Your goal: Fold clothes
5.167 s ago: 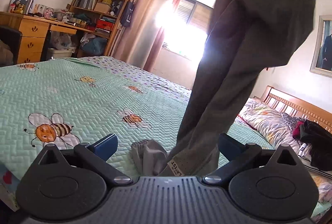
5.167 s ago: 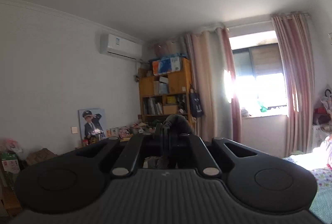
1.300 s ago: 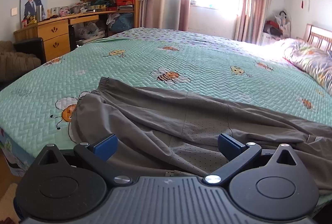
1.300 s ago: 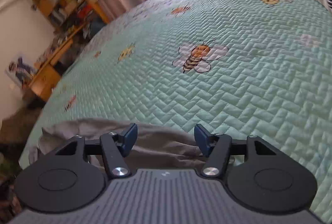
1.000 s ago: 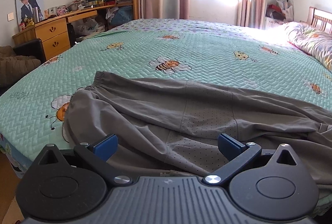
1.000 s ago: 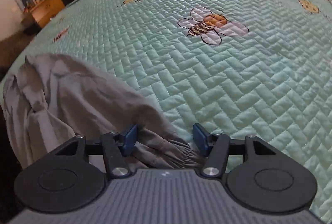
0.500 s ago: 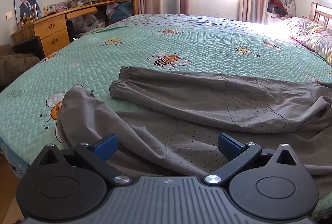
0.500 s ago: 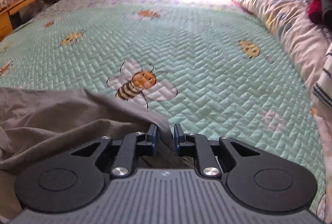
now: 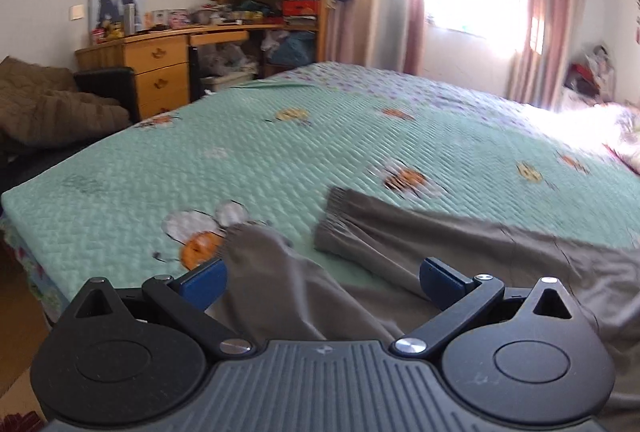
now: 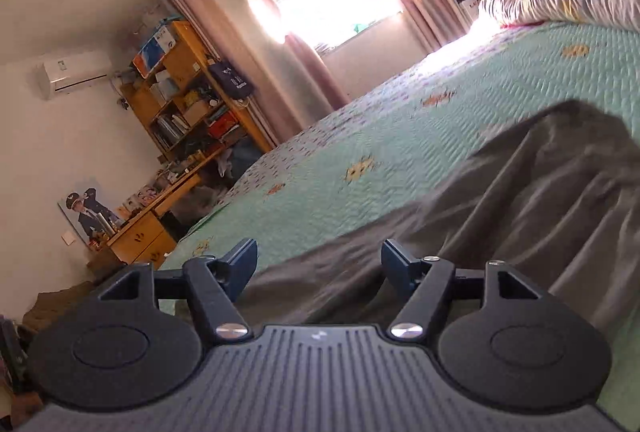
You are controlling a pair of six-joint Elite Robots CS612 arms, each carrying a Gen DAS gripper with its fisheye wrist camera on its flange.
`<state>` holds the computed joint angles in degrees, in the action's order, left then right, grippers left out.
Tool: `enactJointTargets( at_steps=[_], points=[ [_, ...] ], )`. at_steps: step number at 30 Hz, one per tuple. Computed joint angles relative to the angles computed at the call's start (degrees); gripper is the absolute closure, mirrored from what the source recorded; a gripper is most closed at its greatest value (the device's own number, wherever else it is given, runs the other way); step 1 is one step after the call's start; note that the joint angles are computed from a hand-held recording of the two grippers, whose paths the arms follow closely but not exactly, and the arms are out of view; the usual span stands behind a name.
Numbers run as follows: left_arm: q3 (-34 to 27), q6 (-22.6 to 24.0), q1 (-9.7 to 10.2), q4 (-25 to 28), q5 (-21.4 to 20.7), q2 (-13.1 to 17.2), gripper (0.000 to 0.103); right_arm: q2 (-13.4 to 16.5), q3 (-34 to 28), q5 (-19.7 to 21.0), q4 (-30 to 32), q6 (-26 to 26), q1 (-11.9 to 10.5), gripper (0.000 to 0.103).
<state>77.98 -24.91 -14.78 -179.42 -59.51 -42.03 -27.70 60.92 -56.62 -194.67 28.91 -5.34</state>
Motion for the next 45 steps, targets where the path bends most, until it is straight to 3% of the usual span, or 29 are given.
enactJointTargets(
  at_steps=[2,4,7,16,23,25,29,30,32,36,39,41,45],
  points=[
    [0.58,-1.05,0.67,-0.79,0.34,-0.39,0.001,-0.70,2.53,1.90,2.46,0.25,0.85,0.033],
    [0.80,-1.29,1.12,-0.77,0.62,-0.58,0.001,-1.85,4.33,3.13,5.72,-3.76,1.49,0.033],
    [0.21,-0.40,1.51,-0.98,0.89,-0.32,0.001,-2.82,5.50,2.55,4.68,-8.73,2.01,0.033],
    [-6.11,6.32,1.98,0.66,1.56,2.35,0.001,-3.39,7.04,1.90,2.51,-8.01,2.03,0.033],
    [-3.92,1.27,1.99,0.32,2.70,1.18,0.001,-4.18,9.48,-3.88,-3.60,3.20,0.28,0.033],
    [-2.34,1.18,1.86,-0.05,3.01,0.48,0.001,-4.71,11.19,-7.53,-6.60,9.93,-0.79,0.033],
    [-0.34,-0.42,1.68,-0.24,2.21,-0.45,0.001,-6.29,15.50,-20.17,-7.28,27.15,-2.91,0.030],
    [-0.26,-0.50,1.58,-0.16,1.82,-0.47,0.001,-6.54,16.30,-21.74,-6.50,30.60,-3.55,0.029],
    [-0.12,-0.65,1.40,-0.02,1.03,-0.50,0.001,-6.25,16.84,-20.21,-6.50,34.69,-4.93,0.028],
    [-0.25,0.35,0.85,0.22,-0.40,-0.35,0.001,-2.91,13.45,-15.47,-9.59,40.16,-6.13,0.026],
    [-0.42,1.77,0.27,0.21,-0.92,-0.21,0.001,-0.64,9.21,-16.58,-5.94,40.91,-5.73,0.023],
    [-0.34,2.19,-0.01,0.35,-0.73,-0.29,0.001,1.20,5.83,-18.51,-6.19,38.88,-5.06,0.022],
    [-0.17,1.78,-0.24,1.03,-0.14,-0.57,0.001,2.75,0.34,-20.91,-0.12,34.22,-4.36,0.017]
  ],
)
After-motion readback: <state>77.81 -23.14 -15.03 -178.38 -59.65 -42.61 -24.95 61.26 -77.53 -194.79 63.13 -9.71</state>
